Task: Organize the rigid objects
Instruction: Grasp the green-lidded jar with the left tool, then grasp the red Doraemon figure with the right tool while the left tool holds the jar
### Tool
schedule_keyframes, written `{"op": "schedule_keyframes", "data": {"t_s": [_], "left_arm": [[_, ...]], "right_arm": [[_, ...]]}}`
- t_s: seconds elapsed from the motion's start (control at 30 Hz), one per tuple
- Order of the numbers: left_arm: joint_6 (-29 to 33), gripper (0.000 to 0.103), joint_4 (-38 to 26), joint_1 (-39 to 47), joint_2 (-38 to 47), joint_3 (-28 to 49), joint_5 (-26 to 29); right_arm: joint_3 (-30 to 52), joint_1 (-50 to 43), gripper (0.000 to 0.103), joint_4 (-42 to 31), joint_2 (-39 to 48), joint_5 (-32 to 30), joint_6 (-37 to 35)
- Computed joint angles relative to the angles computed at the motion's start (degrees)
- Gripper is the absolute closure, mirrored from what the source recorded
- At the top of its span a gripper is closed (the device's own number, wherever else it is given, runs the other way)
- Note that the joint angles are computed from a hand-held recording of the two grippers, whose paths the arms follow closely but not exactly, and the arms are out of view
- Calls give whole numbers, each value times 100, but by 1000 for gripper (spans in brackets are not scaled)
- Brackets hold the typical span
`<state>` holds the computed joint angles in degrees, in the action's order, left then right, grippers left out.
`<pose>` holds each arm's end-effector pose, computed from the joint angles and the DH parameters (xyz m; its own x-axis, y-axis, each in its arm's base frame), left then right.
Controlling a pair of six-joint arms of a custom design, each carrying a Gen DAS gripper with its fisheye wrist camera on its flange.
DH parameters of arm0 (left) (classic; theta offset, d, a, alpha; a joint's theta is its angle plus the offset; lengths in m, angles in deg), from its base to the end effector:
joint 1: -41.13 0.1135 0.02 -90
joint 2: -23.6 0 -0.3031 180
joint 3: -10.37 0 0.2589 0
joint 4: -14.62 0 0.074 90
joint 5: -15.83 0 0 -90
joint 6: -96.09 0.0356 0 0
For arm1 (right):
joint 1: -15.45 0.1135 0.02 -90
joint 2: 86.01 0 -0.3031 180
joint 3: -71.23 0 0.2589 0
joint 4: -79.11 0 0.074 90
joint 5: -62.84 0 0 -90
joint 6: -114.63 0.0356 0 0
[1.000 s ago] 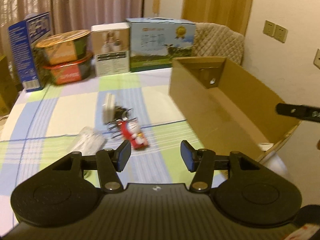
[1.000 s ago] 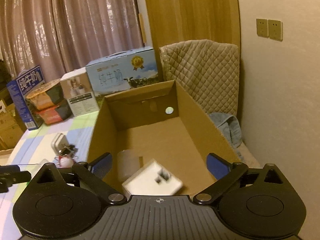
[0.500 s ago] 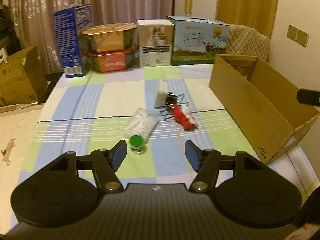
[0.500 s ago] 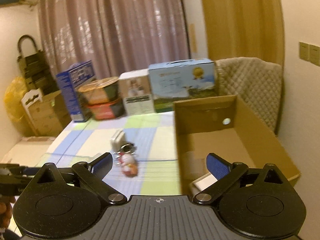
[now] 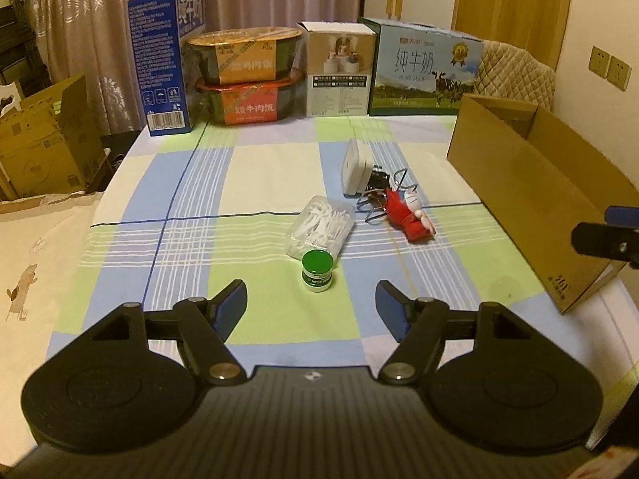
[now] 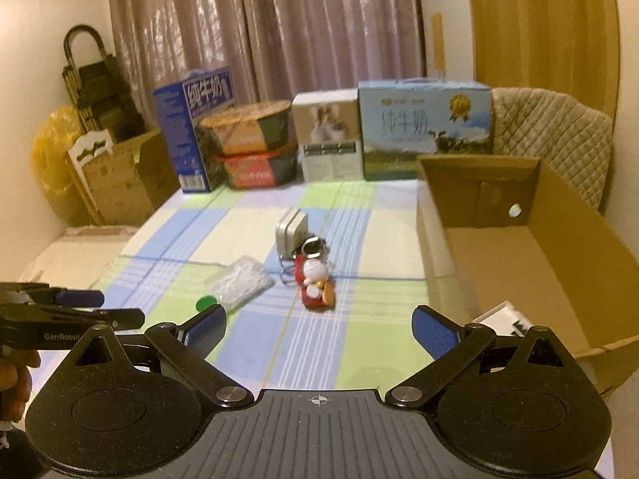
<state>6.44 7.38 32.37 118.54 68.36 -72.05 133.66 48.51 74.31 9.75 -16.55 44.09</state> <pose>0.3275 -0.0518 0.1835 -0.6878 0.1122 -0.7172 0.1826 0.9830 -0.0214 0.2990 0.1868 0.2055 -0.6261 -0.0168 -0.7796 -0.2187 0.9634 0.1549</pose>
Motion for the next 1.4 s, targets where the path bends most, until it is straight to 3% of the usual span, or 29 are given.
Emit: {"op": "schedule_keyframes", "data": {"t_s": [0.3,0.53,0.77,0.93,1.27,1.4], "left_arm": [[408,38,717,68,1193,353,240],[589,52,1031,58,2099,891,226],[635,63,930,64,2700,1443,336],[557,78,726,87,2897,1689,421],[340,78,989,62,2535,1331,312],[209,78,1152,89,2523,1346,270]], "right_arm": [[583,-194,9,171,1084,-255,-101],[1190,-450,16,143,1876,-488,-345],[1734,-613,18,125,2495,-641,-428],[2042,-674,18,81,2795,-760,-454],[2779,-710,21,-62,3339,-861,-683],[3196,-747,30,-133,3622,-904,-890]]}}
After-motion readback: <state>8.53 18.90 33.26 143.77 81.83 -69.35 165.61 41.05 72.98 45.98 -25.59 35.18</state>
